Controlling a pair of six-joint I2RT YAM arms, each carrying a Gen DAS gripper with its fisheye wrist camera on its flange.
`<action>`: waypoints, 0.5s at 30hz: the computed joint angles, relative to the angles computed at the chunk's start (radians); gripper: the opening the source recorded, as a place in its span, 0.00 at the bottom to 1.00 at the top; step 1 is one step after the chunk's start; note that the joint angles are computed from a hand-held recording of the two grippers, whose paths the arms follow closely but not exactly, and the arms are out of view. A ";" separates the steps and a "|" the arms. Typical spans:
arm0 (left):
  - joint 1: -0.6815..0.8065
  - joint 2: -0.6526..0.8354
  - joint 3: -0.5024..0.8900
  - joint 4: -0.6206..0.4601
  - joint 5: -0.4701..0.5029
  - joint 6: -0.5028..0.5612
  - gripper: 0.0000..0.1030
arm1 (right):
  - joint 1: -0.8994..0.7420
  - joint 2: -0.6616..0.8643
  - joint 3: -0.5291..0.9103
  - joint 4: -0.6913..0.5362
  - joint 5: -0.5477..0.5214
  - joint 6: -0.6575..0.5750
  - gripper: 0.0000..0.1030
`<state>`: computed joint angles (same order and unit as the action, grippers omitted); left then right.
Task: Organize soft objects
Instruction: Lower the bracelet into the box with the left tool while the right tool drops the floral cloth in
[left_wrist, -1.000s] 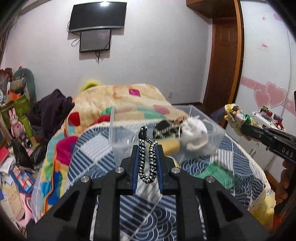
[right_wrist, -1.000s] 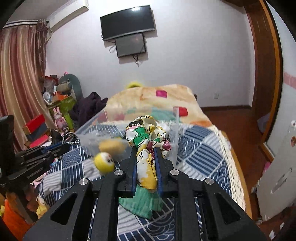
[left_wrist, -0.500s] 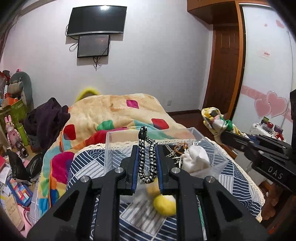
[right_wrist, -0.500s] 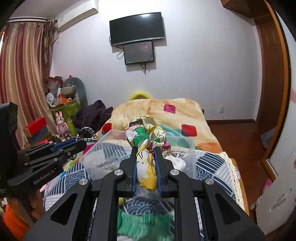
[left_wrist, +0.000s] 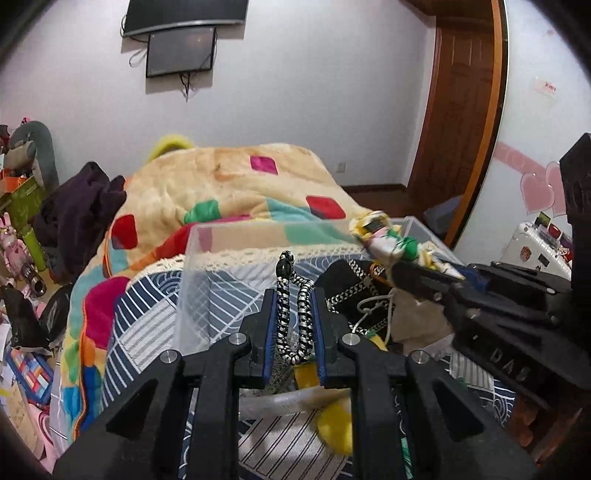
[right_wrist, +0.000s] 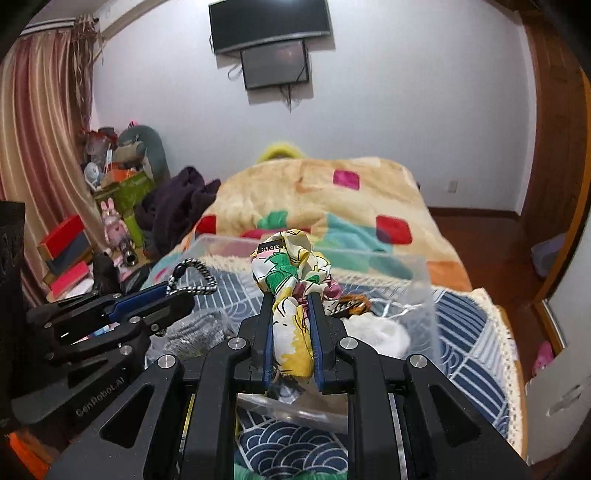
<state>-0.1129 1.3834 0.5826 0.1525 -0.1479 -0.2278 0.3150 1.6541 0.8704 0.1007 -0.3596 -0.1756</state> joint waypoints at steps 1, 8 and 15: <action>0.001 0.012 0.005 0.001 0.002 0.000 0.16 | 0.002 0.012 0.010 -0.010 0.003 -0.004 0.15; 0.011 0.072 0.025 0.005 0.023 -0.005 0.18 | 0.014 0.040 0.028 -0.050 0.039 -0.024 0.18; 0.002 0.035 0.005 -0.006 0.010 -0.009 0.38 | 0.013 0.029 0.027 -0.061 0.052 -0.035 0.24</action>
<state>-0.1106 1.4188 0.5880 0.1469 -0.1378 -0.2368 0.3276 1.6827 0.8970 0.0394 -0.3079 -0.2108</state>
